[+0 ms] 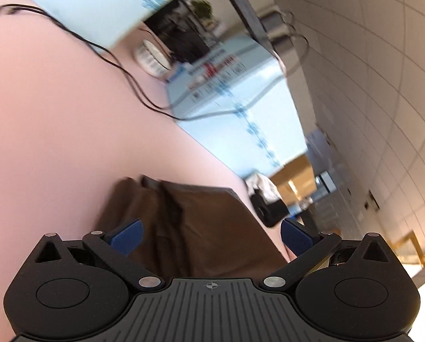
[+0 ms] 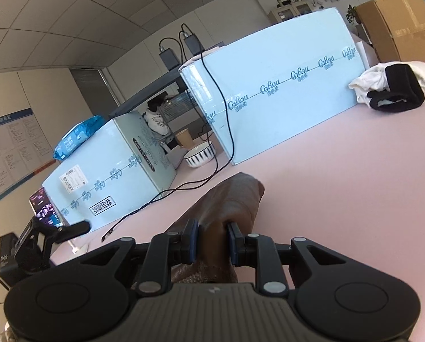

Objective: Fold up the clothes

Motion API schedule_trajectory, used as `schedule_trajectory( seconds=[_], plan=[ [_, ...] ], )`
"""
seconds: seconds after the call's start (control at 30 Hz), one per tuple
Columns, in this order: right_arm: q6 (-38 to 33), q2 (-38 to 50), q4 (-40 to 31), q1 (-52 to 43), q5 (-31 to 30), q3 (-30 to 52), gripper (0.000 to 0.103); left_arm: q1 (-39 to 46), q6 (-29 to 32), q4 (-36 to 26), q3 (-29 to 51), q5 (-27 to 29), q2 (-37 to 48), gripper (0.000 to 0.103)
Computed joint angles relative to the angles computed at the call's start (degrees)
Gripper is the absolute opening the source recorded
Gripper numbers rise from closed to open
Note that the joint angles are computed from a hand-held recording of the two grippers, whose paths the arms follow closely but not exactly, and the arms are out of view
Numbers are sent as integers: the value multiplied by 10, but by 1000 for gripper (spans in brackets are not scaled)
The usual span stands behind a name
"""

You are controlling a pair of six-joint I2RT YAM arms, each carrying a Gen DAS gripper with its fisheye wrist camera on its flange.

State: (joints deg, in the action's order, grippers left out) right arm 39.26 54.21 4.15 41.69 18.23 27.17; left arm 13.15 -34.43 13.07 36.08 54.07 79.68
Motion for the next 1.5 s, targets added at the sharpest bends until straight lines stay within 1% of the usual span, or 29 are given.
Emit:
schedule_trajectory(
  seconds=[0.07, 0.13, 0.17, 0.23, 0.3, 0.37, 0.43, 0.47, 0.57, 0.6, 0.67, 0.7, 0.83, 0.9, 0.97, 1.0, 1.03, 1.07, 1.1, 1.13, 1.17, 1.23, 1.3, 1.4, 1.5],
  plan=[
    [-11, 11, 1, 9, 13, 8, 24, 33, 26, -40, -2, -10, -1, 103],
    [-30, 29, 9, 28, 40, 19, 24, 54, 53, -50, -6, -15, 9, 103],
    [-40, 39, 15, 40, 55, 26, 24, 63, 68, -56, -6, -9, 19, 103],
    [-60, 55, 30, 61, 77, 37, 24, 69, 83, -55, -10, 2, 34, 103],
    [-89, 80, 51, 85, 104, 50, 24, 58, 82, -22, -32, -12, 19, 103],
    [-125, 111, 72, 116, 136, 71, 24, 33, 100, -39, -29, -43, 10, 103],
    [-153, 135, 81, 139, 156, 92, 24, 2, 91, -26, -32, -79, 4, 103],
    [-166, 145, 88, 147, 160, 100, 24, -5, 85, -19, -34, -88, 2, 103],
    [-228, 177, 134, 176, 151, 119, 24, -9, 61, -1, -36, -94, 7, 103],
    [-238, 184, 141, 180, 147, 122, 24, -9, 54, 3, -33, -94, 11, 103],
    [-266, 200, 158, 193, 132, 132, 24, -7, 37, 9, -28, -89, 20, 103],
    [-286, 212, 171, 200, 115, 137, 24, -3, 32, 7, -24, -83, 23, 103],
    [-347, 251, 209, 221, 75, 155, 24, 29, 29, -20, -3, -24, 40, 103],
    [-362, 268, 218, 228, 58, 167, 24, 58, -5, -22, 3, 2, 45, 103],
    [-366, 282, 217, 228, 25, 179, 24, 111, -53, -12, 4, 28, 47, 103],
    [-370, 289, 211, 230, 8, 187, 24, 139, -60, -17, 8, 38, 46, 103],
    [-375, 296, 203, 231, -9, 196, 24, 170, -36, -47, 17, 43, 40, 103],
    [-374, 303, 185, 228, -39, 209, 24, 194, -8, -83, 19, 41, 24, 103],
    [-371, 308, 169, 224, -60, 219, 25, 211, 7, -106, 19, 40, 10, 103],
    [-359, 320, 121, 219, -107, 249, 25, 225, 19, -124, 22, 46, 1, 103],
    [-350, 335, 86, 214, -140, 275, 25, 239, 33, -143, 28, 56, -8, 103],
    [-335, 365, 29, 207, -187, 323, 24, 256, 35, -150, 31, 75, -38, 103],
    [-330, 383, 10, 208, -196, 343, 24, 259, 36, -139, 26, 90, -77, 103],
    [-321, 420, -16, 212, -208, 378, 24, 228, 45, -131, 37, 83, -94, 103],
    [-279, 459, -49, 202, -247, 409, 25, 175, 103, -193, 91, 68, -41, 103]
  ],
)
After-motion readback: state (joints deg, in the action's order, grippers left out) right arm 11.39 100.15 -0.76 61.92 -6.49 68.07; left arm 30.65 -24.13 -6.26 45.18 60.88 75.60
